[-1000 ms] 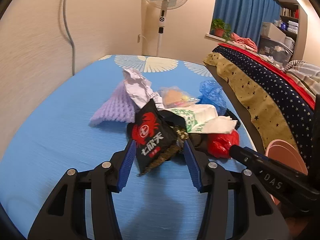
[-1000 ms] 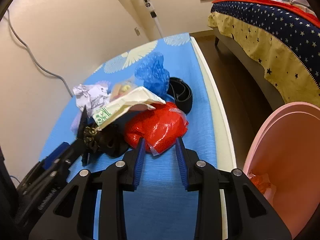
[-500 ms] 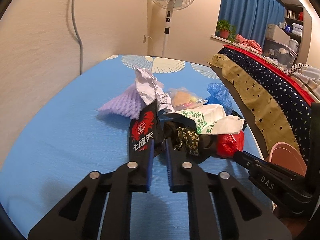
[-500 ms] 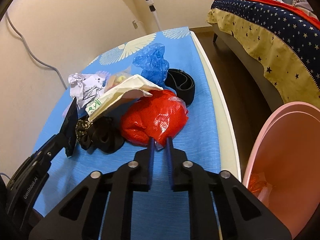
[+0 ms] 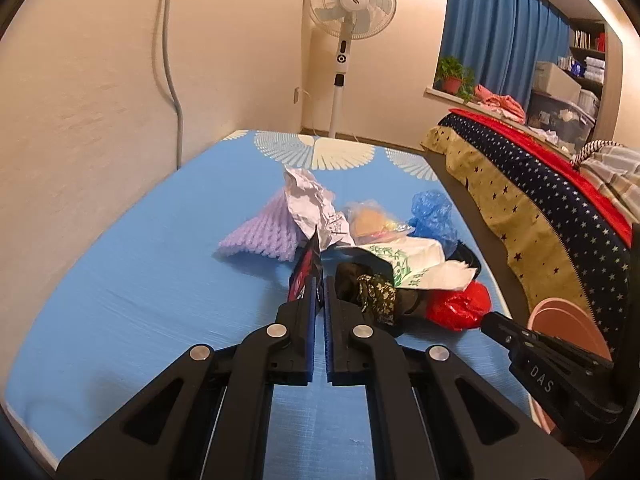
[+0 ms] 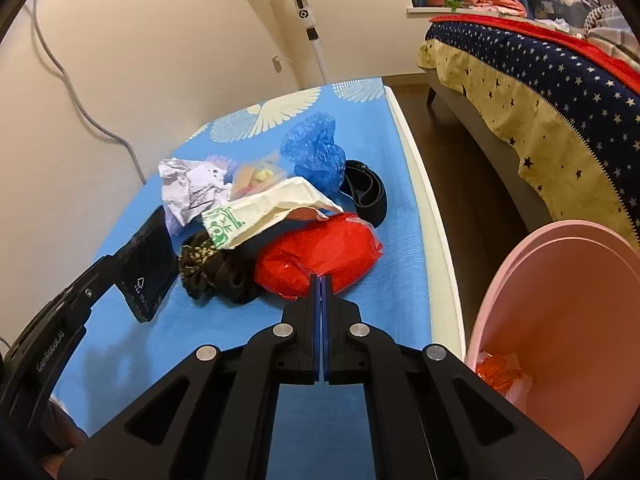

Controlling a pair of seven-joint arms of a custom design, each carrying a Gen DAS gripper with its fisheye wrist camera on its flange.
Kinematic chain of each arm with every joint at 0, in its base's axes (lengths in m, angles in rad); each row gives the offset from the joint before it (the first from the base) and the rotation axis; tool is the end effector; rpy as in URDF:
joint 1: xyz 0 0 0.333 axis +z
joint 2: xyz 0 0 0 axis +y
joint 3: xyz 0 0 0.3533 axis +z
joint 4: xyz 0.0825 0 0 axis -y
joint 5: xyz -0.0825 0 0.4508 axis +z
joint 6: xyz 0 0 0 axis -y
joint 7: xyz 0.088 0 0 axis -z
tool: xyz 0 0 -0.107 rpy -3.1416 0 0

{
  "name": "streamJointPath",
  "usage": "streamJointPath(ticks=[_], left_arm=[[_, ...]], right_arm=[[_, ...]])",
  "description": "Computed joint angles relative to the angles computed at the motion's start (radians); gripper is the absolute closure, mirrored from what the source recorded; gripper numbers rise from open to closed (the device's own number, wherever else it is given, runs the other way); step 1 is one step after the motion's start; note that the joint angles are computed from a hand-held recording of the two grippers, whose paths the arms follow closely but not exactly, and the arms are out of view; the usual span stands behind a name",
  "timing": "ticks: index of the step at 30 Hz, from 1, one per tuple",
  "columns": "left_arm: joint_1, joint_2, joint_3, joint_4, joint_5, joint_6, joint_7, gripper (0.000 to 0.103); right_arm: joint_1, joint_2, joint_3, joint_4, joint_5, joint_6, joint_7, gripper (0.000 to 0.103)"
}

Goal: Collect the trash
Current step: 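Carry the packet and red bag to the pink bin and release both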

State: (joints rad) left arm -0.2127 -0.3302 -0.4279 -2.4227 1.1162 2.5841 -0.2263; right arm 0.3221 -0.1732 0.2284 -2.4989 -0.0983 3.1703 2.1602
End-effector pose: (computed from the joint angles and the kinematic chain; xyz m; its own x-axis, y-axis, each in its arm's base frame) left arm 0.4055 -0.3310 0.4613 0.2102 -0.9698 0.1236 -0.5415 -0.2208 -0.8112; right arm 0.4577 0.2941 0.4380 0.1984 -0.9270 -0.3182 -0.7353 0.0739 -0.6737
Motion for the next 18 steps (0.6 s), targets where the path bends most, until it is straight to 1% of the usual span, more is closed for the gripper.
streamJointPath(ticks=[7,10,15,18], left_arm=[[-0.006,-0.043,-0.008,-0.018,-0.014,0.018,0.009,0.100],[-0.003,-0.066,-0.019,-0.030,-0.025,0.025,0.010,0.100],[0.003,-0.105,-0.042,-0.041,-0.036,0.035,0.023,0.100],[0.007,-0.130,-0.052,-0.050,-0.051,0.045,0.031,0.100]], right_arm=[[-0.056,-0.078,0.061,-0.046,-0.034,0.006,0.036,0.103],[-0.049,-0.114,0.062,-0.067,-0.028,0.007,0.038,0.103],[-0.075,-0.188,0.095,-0.103,-0.029,0.014,0.039,0.103],[-0.075,-0.236,0.099,-0.126,-0.024,0.011,0.033,0.103]])
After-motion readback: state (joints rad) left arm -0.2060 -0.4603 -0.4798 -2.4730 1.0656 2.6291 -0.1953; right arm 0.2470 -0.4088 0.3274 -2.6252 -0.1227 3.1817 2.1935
